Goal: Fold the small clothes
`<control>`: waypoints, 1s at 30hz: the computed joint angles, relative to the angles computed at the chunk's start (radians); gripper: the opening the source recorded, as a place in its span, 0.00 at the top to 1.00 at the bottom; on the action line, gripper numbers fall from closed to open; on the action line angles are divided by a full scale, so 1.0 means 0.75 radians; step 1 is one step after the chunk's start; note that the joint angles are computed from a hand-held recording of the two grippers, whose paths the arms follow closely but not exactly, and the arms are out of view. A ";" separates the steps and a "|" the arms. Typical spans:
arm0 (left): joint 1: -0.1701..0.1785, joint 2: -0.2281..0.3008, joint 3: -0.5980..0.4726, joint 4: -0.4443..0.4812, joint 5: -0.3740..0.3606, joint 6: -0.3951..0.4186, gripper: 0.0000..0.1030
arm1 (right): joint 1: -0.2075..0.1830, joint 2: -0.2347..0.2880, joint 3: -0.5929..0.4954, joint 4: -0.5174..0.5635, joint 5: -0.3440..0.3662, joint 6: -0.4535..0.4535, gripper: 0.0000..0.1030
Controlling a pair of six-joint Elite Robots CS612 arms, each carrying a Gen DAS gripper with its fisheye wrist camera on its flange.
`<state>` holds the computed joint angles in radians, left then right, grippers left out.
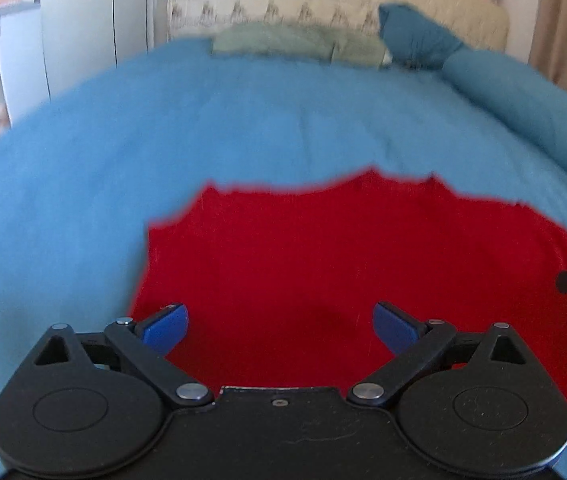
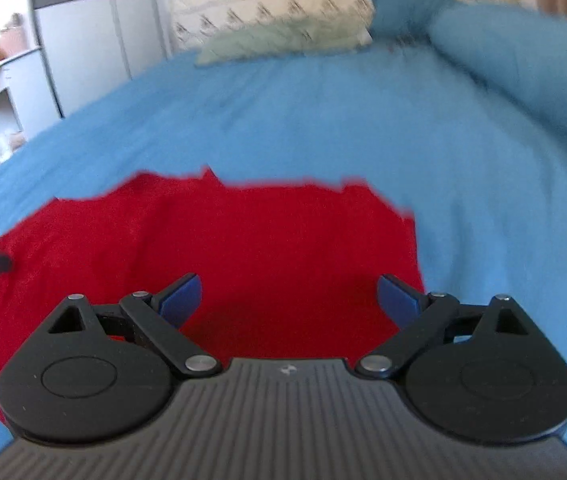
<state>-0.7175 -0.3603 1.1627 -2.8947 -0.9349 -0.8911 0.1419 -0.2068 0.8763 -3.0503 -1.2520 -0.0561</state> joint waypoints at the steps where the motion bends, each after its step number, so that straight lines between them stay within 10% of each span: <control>1: -0.002 0.004 0.000 0.010 0.001 0.000 0.02 | -0.003 0.005 -0.002 -0.008 -0.006 0.024 0.00; 7: -0.012 -0.011 -0.009 0.105 0.041 0.016 0.02 | -0.001 -0.012 0.024 -0.016 -0.026 -0.007 0.00; 12: -0.065 -0.057 0.038 0.037 0.224 0.042 0.00 | -0.007 -0.156 0.222 -0.083 -0.135 0.031 0.00; 19: -0.106 -0.082 0.060 -0.059 0.102 0.068 0.00 | -0.044 -0.353 0.567 -0.082 -0.179 0.069 0.00; 30: -0.094 -0.015 -0.050 0.013 -0.027 -0.049 0.00 | -0.042 -0.284 0.593 -0.224 -0.110 0.320 0.14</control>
